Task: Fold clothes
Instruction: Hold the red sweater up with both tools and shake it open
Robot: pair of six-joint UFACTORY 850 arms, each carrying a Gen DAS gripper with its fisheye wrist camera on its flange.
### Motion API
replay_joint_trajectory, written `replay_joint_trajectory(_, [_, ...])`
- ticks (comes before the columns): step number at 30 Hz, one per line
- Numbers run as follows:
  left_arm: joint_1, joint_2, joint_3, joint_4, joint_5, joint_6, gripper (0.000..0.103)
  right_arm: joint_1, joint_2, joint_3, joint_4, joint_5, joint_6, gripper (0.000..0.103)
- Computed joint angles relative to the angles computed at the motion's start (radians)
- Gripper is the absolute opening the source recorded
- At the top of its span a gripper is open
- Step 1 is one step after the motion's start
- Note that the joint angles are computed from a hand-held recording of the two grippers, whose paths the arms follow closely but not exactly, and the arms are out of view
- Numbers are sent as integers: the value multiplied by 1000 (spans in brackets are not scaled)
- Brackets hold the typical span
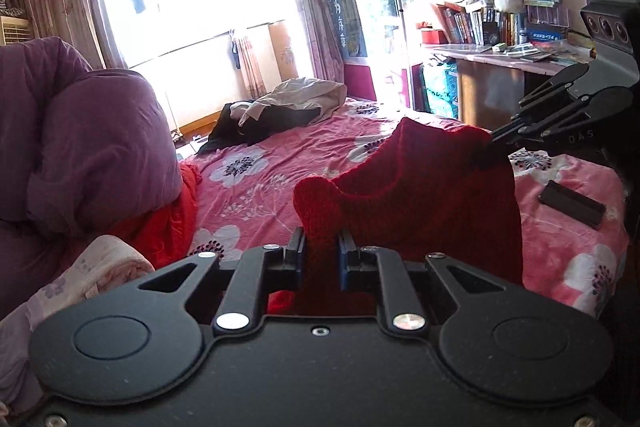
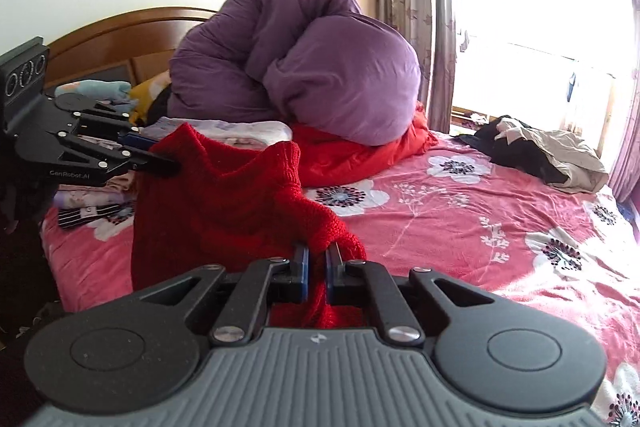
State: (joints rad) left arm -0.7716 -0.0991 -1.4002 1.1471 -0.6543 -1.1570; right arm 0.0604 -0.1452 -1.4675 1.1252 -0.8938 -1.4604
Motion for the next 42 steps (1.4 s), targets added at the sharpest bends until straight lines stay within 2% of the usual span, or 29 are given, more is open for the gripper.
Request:
replay_joint_trajectory(4, [44,-114,-122,52,-50,88,14,38,-85,-84,-10,113,60,9])
replay_joint_trajectory(7, [69,-164,-202,149,-59,49,14,64,-111,-119,57,229,9,8])
replay_joint_trajectory(11, [69,-188,-243,336,-81,-47,14,93,-109,-121,334,399,-285,8])
replay_joint_trajectory(14, [54,-187,-208,392,-97,-40,14,100,-91,-73,555,443,-555,8])
replay_joint_trajectory(16, [40,-185,-155,376,-105,0,14,101,-82,-28,623,455,-678,8])
replay_joint_trajectory(23, [-44,-170,118,190,-77,114,14,92,-42,250,434,480,-687,8])
replay_joint_trajectory(25, [-82,-166,185,174,-77,114,13,94,-29,330,360,488,-680,8])
replay_joint_trajectory(27, [-118,-162,229,168,-86,110,13,101,1,421,348,502,-754,8])
replay_joint_trajectory(32, [-188,-154,282,146,-106,131,12,126,90,587,350,533,-897,8])
replay_joint_trajectory(42, [-261,-140,314,25,-103,189,12,120,216,692,-22,504,-729,9])
